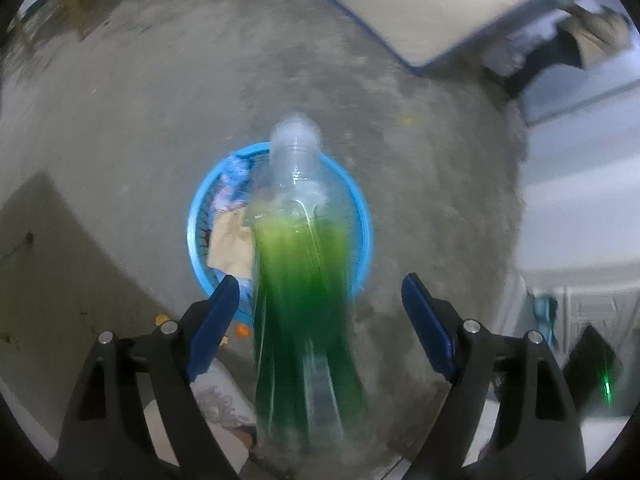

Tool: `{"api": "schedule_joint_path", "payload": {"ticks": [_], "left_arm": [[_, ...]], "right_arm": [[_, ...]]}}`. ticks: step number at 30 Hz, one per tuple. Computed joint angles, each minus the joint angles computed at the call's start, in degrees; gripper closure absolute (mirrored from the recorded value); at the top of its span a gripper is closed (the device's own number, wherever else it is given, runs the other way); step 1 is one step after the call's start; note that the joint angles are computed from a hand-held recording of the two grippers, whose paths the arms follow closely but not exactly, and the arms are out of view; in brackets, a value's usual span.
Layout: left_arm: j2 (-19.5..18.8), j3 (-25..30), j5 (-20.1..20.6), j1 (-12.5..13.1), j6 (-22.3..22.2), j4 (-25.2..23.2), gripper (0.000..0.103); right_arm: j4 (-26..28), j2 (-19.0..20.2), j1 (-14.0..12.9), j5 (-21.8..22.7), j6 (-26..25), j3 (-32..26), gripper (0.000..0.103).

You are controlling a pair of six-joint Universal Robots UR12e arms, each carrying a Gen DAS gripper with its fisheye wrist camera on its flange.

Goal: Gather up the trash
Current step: 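Open the left gripper to drop the bottle while the right releases the peel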

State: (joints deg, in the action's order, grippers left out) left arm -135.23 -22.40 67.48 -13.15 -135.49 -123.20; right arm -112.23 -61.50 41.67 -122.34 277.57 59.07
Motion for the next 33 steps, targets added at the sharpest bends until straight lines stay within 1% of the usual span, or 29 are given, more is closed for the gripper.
{"api": "schedule_joint_path", "payload": {"ticks": [1, 2, 3, 4, 5, 7, 8, 11, 12, 16, 17, 18, 19, 20, 21, 22, 23, 24, 26, 29, 31, 33], "left_arm": [[-1.22, 1.7, 0.26, 0.03, -1.84, -1.09, 0.024], [-2.14, 3.26, -0.58, 0.3, -3.72, -2.77, 0.024], [-3.07, 5.04, -1.45, 0.61, -4.13, -4.12, 0.024], [-3.29, 5.96, -2.58, 0.99, -3.67, -4.73, 0.024], [-2.87, 5.74, -2.92, 1.3, -2.93, -3.81, 0.024], [-1.14, 3.62, -3.44, 2.26, -1.35, -1.11, 0.024], [-0.71, 4.03, -4.34, 2.86, -0.53, -0.69, 0.024], [-0.88, 7.56, -7.82, 4.67, 1.96, -3.37, 0.024], [-1.97, 10.5, -8.68, 4.99, 2.47, -4.88, 0.024], [-0.12, 10.88, -12.76, 7.7, 5.31, -6.25, 0.024], [1.11, 9.5, -14.04, 8.71, 6.39, -6.18, 0.024], [1.48, 9.57, -14.9, 9.42, 6.97, -6.61, 0.024], [2.42, 8.47, -15.53, 10.11, 7.36, -6.26, 0.024], [4.3, 5.48, -16.3, 11.1, 7.65, -4.67, 0.024], [4.8, 4.89, -16.79, 11.82, 7.94, -4.53, 0.024], [5.9, 3.31, -17.41, 12.73, 8.45, -4.08, 0.024], [7.09, 1.49, -17.78, 13.48, 8.45, -2.85, 0.024], [8.46, -0.79, -18.15, 14.15, 8.26, -1.03, 0.024], [10.12, -3.68, -18.61, 15.39, 7.99, 1.52, 0.024], [12.82, -8.65, -19.32, 17.64, 5.07, 7.2, 0.023], [13.58, -10.06, -19.77, 18.91, 3.54, 9.2, 0.023], [14.2, -11.54, -20.15, 19.97, 1.9, 11.33, 0.023]], "right_arm": [[-0.39, 0.0, -0.3, 0.64, -0.16, 0.31, 0.097], [-0.97, -0.02, -0.71, 1.53, -0.41, 0.83, 0.097], [-1.54, 0.01, -1.06, 2.26, -0.77, 1.24, 0.097], [-2.11, 0.08, -1.47, 2.94, -1.32, 1.63, 0.097], [-2.3, 0.11, -1.83, 3.57, -1.78, 1.88, 0.097], [-2.7, 0.24, -2.5, 4.71, -2.55, 2.2, 0.097], [-3.02, 0.28, -2.99, 5.47, -3.03, 2.6, 0.097], [-2.49, 0.49, -4.53, 8.14, -4.09, 3.42, 0.097], [-2.39, 0.53, -5.01, 9.08, -4.33, 3.74, 0.097], [-2.36, 0.94, -7.06, 13.86, -5.98, 4.9, 0.096], [-1.98, 1.31, -7.89, 16.25, -6.59, 5.12, 0.096], [-1.23, 1.63, -8.41, 17.73, -7.04, 5.08, 0.095], [-0.93, 2.01, -9.04, 19.78, -7.95, 5.28, 0.094], [-1.14, 2.32, -9.54, 21.6, -8.65, 5.66, 0.09], [-1.26, 2.44, -9.85, 22.85, -8.94, 5.92, 0.085], [-1.36, 2.58, -10.18, 24.16, -9.05, 6.36, 0.076], [-1.14, 2.74, -10.44, 25.13, -8.53, 6.67, 0.073], [-1.97, 2.6, -10.46, 25.28, -8.11, 7.22, 0.072], [-4.01, 2.21, -10.36, 25.1, -6.99, 8.29, 0.065], [-4.03, 1.77, -9.8, 23.26, -5.5, 8.18, 0.064], [-4.08, 1.57, -9.3, 21.72, -4.9, 7.78, 0.064], [-4.13, 1.36, -8.52, 19.25, -4.54, 6.93, 0.064]]}}
